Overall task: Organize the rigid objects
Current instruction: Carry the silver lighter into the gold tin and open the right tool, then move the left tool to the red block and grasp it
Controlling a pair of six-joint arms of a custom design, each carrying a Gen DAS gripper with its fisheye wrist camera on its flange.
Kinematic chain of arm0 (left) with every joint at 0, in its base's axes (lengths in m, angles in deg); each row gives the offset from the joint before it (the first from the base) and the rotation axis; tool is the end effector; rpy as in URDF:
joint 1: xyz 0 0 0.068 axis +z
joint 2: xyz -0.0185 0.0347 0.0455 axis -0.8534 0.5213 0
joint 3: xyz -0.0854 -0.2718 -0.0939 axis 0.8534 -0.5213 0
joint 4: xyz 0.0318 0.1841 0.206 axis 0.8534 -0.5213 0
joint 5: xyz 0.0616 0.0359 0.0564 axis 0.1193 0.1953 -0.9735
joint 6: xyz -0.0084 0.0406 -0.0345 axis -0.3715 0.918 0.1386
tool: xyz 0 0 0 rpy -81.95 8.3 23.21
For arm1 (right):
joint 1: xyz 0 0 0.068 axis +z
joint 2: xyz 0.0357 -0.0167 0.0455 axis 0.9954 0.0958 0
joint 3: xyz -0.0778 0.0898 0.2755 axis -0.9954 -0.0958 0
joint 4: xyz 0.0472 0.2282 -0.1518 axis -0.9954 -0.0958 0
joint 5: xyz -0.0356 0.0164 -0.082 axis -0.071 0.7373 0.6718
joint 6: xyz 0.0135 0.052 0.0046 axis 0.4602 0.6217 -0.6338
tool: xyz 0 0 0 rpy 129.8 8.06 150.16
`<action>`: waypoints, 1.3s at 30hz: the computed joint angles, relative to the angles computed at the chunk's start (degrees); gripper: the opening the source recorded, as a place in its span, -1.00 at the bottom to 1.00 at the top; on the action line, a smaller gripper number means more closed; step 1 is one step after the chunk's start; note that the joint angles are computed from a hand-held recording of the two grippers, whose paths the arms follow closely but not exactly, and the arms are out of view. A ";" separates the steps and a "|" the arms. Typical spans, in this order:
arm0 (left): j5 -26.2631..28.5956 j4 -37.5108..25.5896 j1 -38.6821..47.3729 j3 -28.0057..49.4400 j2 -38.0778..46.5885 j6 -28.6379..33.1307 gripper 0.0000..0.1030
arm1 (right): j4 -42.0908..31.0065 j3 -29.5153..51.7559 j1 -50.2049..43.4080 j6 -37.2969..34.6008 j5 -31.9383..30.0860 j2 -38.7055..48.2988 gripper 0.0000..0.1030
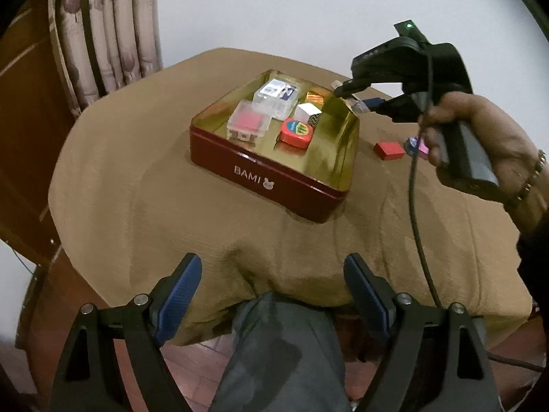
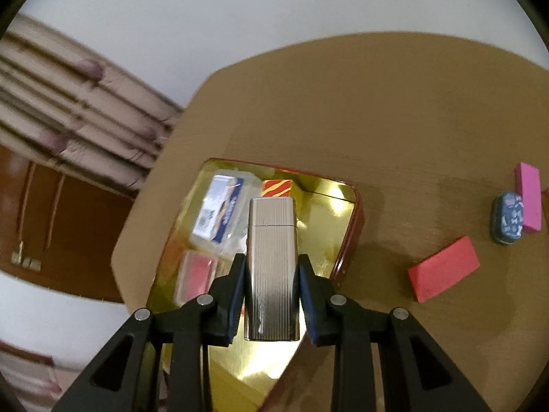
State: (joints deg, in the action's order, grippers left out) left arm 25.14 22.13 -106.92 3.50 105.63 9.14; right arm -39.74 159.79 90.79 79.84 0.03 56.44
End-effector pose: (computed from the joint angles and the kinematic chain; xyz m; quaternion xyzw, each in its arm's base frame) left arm 0.1523 -0.1463 0.0950 -0.1598 0.9390 -0.0268 0.3033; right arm 0.4287 0.0658 0.0676 -0.0265 0.9475 0.2854 0.1419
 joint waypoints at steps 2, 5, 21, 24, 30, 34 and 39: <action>1.82 1.48 1.15 -0.46 0.54 0.70 0.59 | 0.10 1.06 0.77 1.56 1.11 1.53 -0.43; 3.69 3.20 2.42 -0.98 1.44 1.25 0.59 | 1.02 2.38 2.36 3.85 4.78 3.36 -0.42; -0.89 3.38 -0.50 0.81 6.03 1.75 0.59 | 21.60 -18.77 -6.51 -5.47 3.63 -9.34 -0.40; -1.14 3.24 -2.32 2.18 6.95 2.89 0.59 | 27.00 -25.64 -14.67 -13.55 6.48 -11.41 -0.40; -2.89 3.13 -5.17 8.28 8.91 12.10 0.59 | 35.00 -28.95 -32.01 -32.05 13.92 -6.47 -0.40; -5.74 6.82 -3.95 14.88 13.12 26.04 0.63 | 37.44 -27.33 -38.76 -35.82 13.48 -2.82 -0.40; -0.91 10.00 2.11 27.60 22.22 43.37 0.67 | 40.36 -26.83 -41.99 -36.78 11.58 -0.39 -0.40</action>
State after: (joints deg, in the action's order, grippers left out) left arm 24.23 32.13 -104.80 31.10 127.85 52.51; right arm 0.62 132.97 48.80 43.05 11.61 56.05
